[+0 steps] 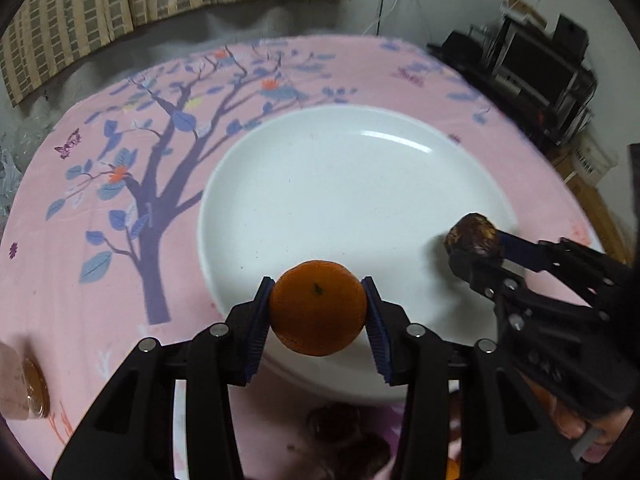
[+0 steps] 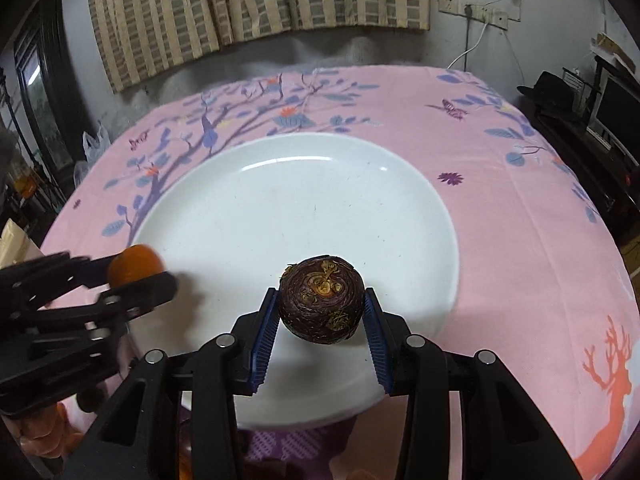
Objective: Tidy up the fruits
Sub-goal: 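Carry both fruits over the white plate and open both tools to release them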
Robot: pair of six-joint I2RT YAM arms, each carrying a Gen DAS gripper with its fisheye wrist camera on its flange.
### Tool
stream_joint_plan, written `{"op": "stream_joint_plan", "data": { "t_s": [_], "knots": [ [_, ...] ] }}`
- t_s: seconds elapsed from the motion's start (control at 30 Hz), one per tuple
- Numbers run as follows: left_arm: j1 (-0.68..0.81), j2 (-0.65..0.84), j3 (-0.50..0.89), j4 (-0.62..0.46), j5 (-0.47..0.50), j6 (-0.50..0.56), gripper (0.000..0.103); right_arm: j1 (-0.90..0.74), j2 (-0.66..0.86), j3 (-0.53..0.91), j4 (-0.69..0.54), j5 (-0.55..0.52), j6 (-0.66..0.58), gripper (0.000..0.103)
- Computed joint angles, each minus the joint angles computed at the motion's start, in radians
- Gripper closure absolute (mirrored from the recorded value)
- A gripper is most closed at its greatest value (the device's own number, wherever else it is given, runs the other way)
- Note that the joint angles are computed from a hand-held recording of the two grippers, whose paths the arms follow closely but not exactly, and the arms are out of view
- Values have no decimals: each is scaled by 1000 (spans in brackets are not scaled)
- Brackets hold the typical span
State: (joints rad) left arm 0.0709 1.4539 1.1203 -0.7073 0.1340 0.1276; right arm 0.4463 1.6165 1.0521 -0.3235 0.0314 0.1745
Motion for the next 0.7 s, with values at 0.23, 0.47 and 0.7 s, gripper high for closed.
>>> {"op": "stream_joint_plan", "data": {
  "t_s": [0.23,0.47,0.7],
  "knots": [
    [9,-33,-3,11,-57,-24,22,13,-38,-33,11,22,-16,46],
    [341,-392,-94,-135,166,125,5,72,-452,-290,18,3,21,31],
    [952,-514,-257,-312,427,589,5,561,-957,-607,-105,121,261,27]
  ]
}}
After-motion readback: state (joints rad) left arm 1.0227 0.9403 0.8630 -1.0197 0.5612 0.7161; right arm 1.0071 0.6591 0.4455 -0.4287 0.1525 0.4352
